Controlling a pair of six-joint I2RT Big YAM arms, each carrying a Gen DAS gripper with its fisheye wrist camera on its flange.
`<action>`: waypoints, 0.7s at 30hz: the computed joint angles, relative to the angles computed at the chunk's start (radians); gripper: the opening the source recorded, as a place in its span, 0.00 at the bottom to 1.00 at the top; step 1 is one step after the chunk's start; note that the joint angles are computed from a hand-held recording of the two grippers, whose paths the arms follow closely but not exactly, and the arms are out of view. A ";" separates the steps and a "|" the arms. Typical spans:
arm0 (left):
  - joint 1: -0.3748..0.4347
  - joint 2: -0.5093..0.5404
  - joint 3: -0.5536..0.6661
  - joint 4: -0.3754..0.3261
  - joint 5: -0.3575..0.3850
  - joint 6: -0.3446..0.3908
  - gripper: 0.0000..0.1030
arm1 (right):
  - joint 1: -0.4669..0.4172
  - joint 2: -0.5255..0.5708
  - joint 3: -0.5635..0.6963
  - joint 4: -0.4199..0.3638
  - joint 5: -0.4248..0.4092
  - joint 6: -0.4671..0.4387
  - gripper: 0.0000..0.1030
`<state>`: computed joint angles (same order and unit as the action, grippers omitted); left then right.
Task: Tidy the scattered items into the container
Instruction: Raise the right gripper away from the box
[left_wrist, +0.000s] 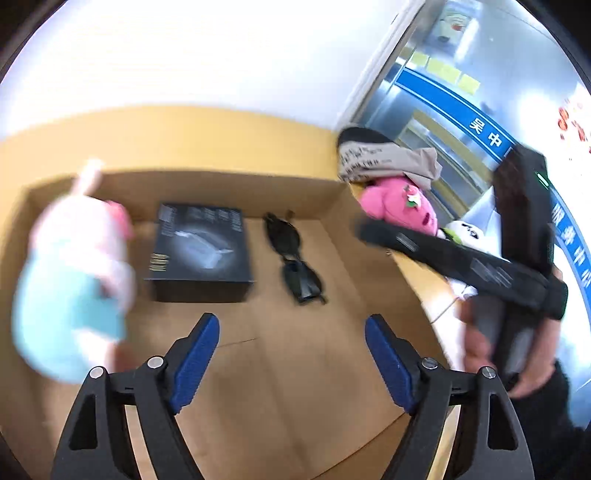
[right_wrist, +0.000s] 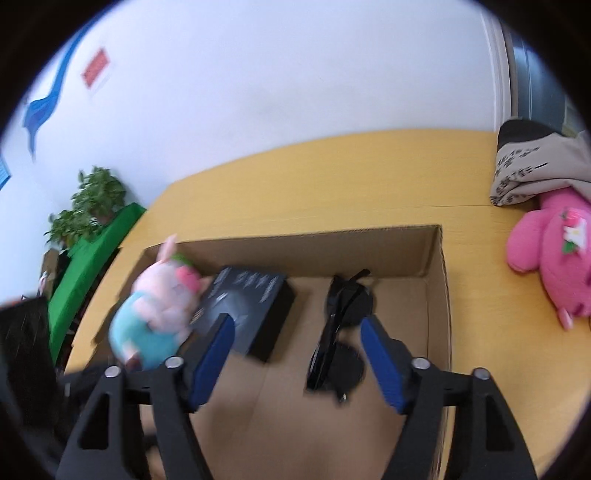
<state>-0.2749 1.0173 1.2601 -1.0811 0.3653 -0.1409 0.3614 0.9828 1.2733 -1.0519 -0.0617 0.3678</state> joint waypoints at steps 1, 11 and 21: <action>0.029 -0.035 -0.020 -0.011 -0.004 0.025 0.89 | 0.027 -0.037 -0.021 -0.008 0.012 0.007 0.72; 0.354 -0.279 -0.238 -0.186 0.031 0.225 0.93 | 0.508 -0.275 -0.222 -0.207 0.436 0.267 0.72; 0.367 -0.384 -0.314 -0.268 0.028 0.238 0.92 | 0.463 -0.327 -0.271 -0.252 0.479 0.303 0.72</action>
<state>0.0921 0.6330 0.9461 -1.3490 0.3934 0.0976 0.8243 0.6560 1.0025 -1.3036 0.4175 0.6709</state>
